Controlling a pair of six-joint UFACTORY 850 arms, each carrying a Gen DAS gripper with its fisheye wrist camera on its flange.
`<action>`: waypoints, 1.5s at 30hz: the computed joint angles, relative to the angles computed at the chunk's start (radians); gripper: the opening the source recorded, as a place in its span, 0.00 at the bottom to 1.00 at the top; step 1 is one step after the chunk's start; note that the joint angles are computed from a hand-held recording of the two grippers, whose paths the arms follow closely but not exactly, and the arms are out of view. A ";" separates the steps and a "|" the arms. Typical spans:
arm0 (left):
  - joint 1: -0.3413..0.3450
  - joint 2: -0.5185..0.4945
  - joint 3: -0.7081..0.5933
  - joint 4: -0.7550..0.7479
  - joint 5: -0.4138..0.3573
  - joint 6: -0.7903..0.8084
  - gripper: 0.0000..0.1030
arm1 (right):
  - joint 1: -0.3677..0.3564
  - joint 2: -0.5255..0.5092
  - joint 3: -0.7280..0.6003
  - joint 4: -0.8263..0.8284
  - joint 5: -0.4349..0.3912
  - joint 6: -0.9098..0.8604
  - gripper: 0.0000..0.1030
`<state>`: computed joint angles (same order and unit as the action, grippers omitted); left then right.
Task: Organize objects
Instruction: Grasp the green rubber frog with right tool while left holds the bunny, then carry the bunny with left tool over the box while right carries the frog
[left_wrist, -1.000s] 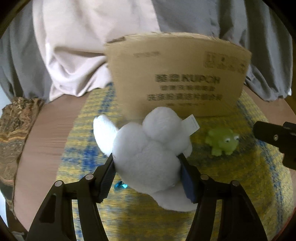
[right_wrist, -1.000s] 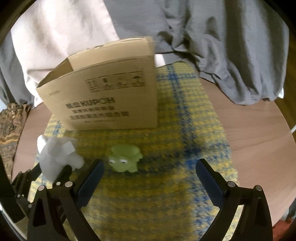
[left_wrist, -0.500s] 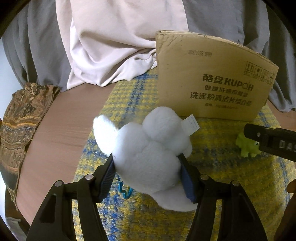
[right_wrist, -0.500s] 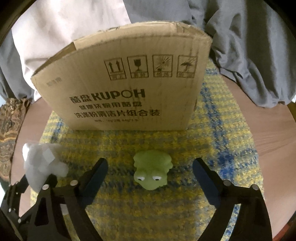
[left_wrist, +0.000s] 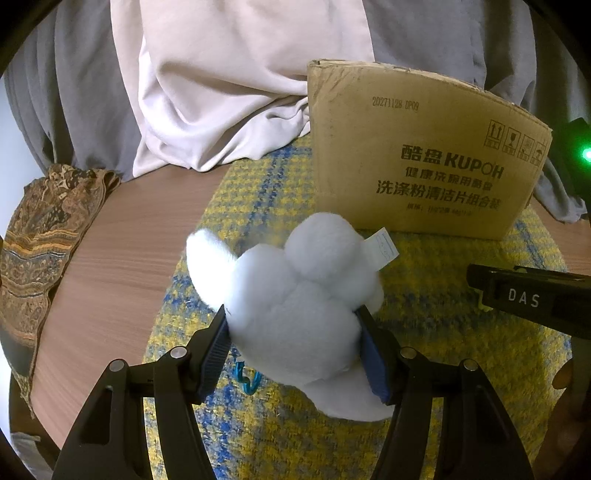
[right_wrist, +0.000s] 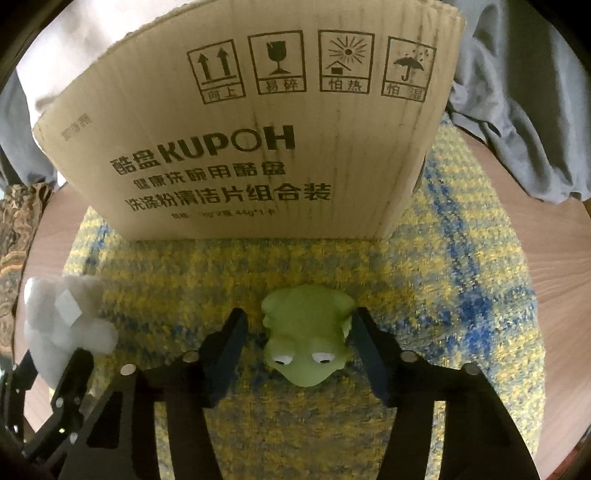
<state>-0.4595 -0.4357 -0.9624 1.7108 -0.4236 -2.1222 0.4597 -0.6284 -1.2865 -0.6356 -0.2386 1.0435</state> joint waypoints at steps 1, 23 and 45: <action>0.001 0.000 0.000 0.003 0.002 -0.002 0.61 | -0.001 0.001 0.002 0.009 0.007 -0.012 0.46; -0.031 0.046 0.010 0.028 -0.024 -0.013 0.61 | 0.006 0.166 0.161 -0.640 0.069 0.596 0.38; -0.052 0.118 -0.027 0.029 -0.050 0.030 0.61 | 0.010 0.330 0.233 -1.005 0.036 0.934 0.38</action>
<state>-0.5118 -0.3174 -0.9894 1.7397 -0.4734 -2.0924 0.4693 -0.2984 -1.0536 -1.6402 -0.2024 1.9774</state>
